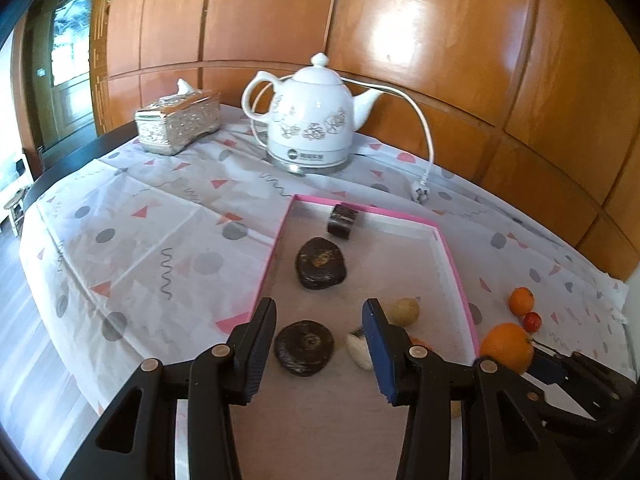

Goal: Organize fruits
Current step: 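Lower the orange into the tray and open the right tool, then grasp the red tomato with the right tool while the left tool moves toward the other orange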

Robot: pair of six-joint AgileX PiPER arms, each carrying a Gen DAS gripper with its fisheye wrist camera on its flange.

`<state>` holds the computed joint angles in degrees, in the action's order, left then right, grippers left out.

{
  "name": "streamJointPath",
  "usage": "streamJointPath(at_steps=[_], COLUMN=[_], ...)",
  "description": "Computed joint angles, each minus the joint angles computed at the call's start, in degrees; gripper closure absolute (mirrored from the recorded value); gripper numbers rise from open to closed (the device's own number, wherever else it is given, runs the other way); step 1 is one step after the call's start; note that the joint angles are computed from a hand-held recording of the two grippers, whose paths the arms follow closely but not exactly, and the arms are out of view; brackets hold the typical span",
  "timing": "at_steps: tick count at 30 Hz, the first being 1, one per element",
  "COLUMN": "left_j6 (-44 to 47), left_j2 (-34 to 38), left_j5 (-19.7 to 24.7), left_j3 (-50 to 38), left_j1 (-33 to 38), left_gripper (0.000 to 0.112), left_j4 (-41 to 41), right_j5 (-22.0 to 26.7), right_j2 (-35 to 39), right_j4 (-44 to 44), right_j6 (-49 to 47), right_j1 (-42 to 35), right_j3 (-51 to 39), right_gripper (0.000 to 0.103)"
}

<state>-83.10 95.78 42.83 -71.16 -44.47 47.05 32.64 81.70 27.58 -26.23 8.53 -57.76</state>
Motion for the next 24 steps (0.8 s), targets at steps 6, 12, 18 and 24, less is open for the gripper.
streamJointPath(at_steps=[6,12,18,24], left_j6=[-1.8,-1.8,-0.9,1.1], left_j2=[-1.7,-1.9,-1.4,-0.2], left_j5=[-0.3,-0.7,-0.7,-0.5], left_j3=[2.5,2.9,1.6,0.0], left_j1=[0.5,0.4,-1.0,-2.3], left_gripper=[0.067,0.067,0.067,0.067], left_j4=[0.9,0.7,0.8,-0.1], right_j5=[-0.5,-1.1,-2.1,-2.3], right_j2=[3.4,2.7,0.1,-1.4], right_j4=[-2.4,-1.9,-3.5,-3.9], right_j6=[4.0,4.7,7.1,8.1], right_j1=[3.0,3.4,1.2,-2.7], right_j3=[-2.8,-2.4,0.6,2.8], right_gripper=[0.062,0.057,0.057,0.057])
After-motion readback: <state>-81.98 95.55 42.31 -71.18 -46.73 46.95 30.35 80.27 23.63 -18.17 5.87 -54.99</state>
